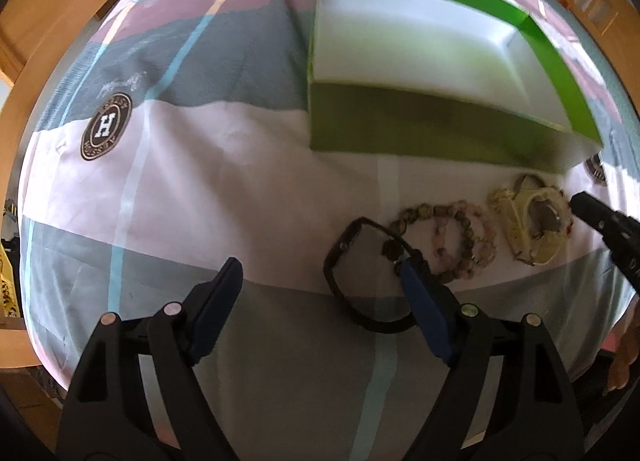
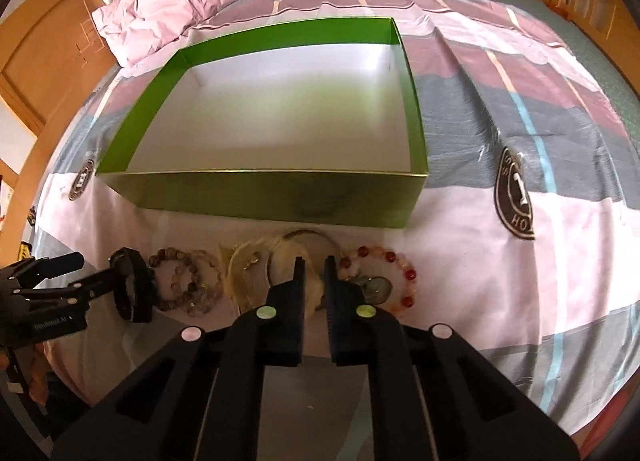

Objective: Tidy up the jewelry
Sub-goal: 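Grasp the black watch with the left tool while the right tool grasps the cream watch, then lift both watches toward the green box with both tools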

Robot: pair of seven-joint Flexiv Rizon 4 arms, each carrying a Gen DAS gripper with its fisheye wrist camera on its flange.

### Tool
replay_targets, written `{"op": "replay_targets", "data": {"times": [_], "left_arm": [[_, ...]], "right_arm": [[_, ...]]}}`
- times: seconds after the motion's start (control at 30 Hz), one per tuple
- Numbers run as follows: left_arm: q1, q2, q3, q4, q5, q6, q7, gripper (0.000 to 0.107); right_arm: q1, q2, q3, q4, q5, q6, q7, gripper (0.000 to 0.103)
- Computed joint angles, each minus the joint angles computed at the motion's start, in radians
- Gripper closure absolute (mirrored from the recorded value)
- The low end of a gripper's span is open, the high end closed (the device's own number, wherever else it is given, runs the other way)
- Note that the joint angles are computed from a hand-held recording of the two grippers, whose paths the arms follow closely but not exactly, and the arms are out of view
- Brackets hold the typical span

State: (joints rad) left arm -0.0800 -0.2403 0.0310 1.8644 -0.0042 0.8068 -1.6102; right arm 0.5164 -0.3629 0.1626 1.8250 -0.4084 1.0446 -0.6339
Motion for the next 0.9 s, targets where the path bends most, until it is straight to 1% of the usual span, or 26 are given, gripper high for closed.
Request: {"op": "replay_targets", "data": {"times": [0.07, 0.1, 0.13, 0.17, 0.2, 0.23, 0.27, 0.43, 0.6, 0.63, 0.7, 0.77, 0.9], "left_arm": [[-0.004, -0.009, -0.001, -0.006, 0.011, -0.015, -0.001, 0.037], [-0.003, -0.012, -0.003, -0.005, 0.009, -0.015, 0.003, 0.041], [-0.003, -0.014, -0.004, -0.004, 0.007, -0.015, 0.005, 0.055], [-0.002, -0.017, -0.006, -0.001, -0.001, -0.013, 0.012, 0.074], [-0.001, -0.02, -0.009, 0.001, -0.01, -0.015, 0.02, 0.084], [-0.001, -0.024, -0.012, 0.001, -0.018, -0.018, 0.026, 0.093], [-0.004, -0.025, -0.011, 0.002, -0.014, -0.012, 0.026, 0.094], [-0.002, -0.014, -0.009, 0.019, -0.031, 0.029, 0.038, 0.097], [-0.007, -0.023, -0.006, 0.008, -0.015, 0.006, 0.035, 0.095], [-0.008, -0.028, -0.006, 0.001, -0.009, 0.0, 0.031, 0.094], [-0.012, -0.03, -0.004, -0.003, -0.001, 0.0, 0.025, 0.093], [-0.011, -0.034, -0.004, -0.005, 0.0, 0.002, 0.025, 0.091], [-0.012, -0.036, -0.004, -0.005, 0.0, 0.01, 0.024, 0.093]], "right_arm": [[0.002, -0.002, 0.006, -0.001, 0.01, -0.007, -0.001, 0.091], [0.011, -0.002, -0.006, 0.0, -0.011, -0.011, 0.013, 0.087], [0.013, -0.01, -0.012, -0.011, -0.023, -0.016, 0.014, 0.084], [0.013, -0.009, -0.013, -0.01, -0.027, -0.01, 0.015, 0.077], [0.013, -0.004, -0.014, -0.003, -0.031, 0.003, 0.024, 0.069], [0.012, -0.001, -0.016, 0.003, -0.035, 0.015, 0.033, 0.065], [0.013, 0.0, -0.019, 0.004, -0.041, 0.025, 0.04, 0.061], [0.016, -0.018, -0.021, -0.01, -0.067, 0.011, 0.021, 0.061], [0.027, -0.049, -0.015, -0.034, -0.074, -0.023, -0.02, 0.061], [0.027, -0.054, -0.013, -0.038, -0.068, -0.027, -0.028, 0.062], [0.025, -0.066, -0.004, -0.052, -0.05, -0.038, -0.05, 0.075], [0.038, -0.065, -0.02, -0.045, -0.07, -0.033, -0.04, 0.077], [0.028, -0.063, -0.011, -0.044, -0.044, -0.022, -0.052, 0.078]]}}
